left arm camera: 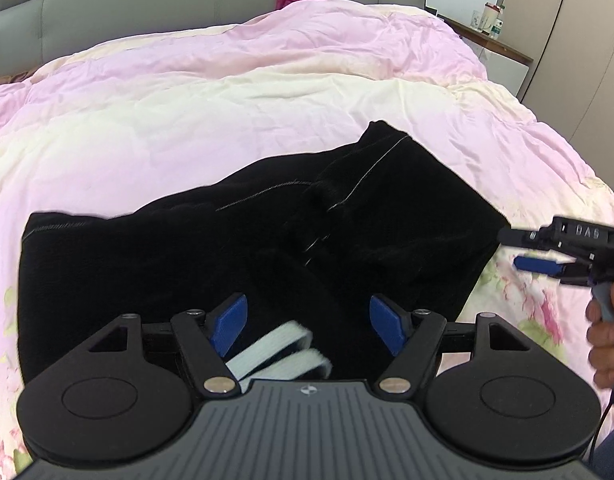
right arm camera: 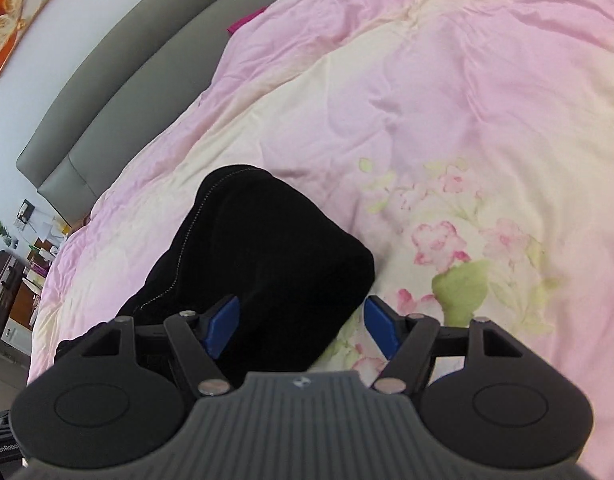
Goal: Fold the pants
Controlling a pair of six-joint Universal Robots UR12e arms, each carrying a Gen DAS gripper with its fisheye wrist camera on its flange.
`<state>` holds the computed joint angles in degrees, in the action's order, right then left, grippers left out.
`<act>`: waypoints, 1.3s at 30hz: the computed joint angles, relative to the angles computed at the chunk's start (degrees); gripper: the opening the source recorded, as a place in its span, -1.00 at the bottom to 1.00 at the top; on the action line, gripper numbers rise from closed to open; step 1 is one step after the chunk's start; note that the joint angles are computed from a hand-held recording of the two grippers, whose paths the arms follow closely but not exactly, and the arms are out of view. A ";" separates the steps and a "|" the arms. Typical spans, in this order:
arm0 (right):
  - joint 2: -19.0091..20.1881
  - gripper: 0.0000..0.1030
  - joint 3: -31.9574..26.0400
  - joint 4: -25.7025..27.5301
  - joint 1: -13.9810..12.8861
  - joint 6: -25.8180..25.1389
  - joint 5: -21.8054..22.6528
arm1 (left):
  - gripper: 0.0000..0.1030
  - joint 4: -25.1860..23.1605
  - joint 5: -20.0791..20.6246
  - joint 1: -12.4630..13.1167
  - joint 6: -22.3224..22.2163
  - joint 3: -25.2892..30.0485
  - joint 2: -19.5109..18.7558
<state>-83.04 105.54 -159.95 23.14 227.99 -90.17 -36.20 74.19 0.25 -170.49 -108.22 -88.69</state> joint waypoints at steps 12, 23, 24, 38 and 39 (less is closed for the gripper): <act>0.18 0.29 3.14 -6.28 -2.54 10.12 7.00 | 0.55 -0.25 1.05 -6.86 -1.83 5.15 -5.72; 0.95 0.39 3.94 -9.75 -3.44 13.01 8.54 | 0.60 -3.45 4.22 -9.20 2.15 6.52 -8.35; 1.18 0.40 4.01 -10.51 -3.51 13.45 8.58 | 0.60 -3.30 4.73 -9.36 2.53 6.51 -8.50; 6.01 0.61 1.66 -15.67 -3.34 11.26 8.74 | 0.70 -2.92 0.43 -7.67 1.36 5.96 -9.21; 6.37 0.61 1.15 -14.86 -3.06 9.52 8.35 | 0.74 -2.80 1.03 -8.04 2.05 6.39 -9.66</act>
<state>-76.67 106.69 -174.81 20.08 237.51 -81.82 -39.00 75.22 -7.78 -168.44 -101.82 -98.35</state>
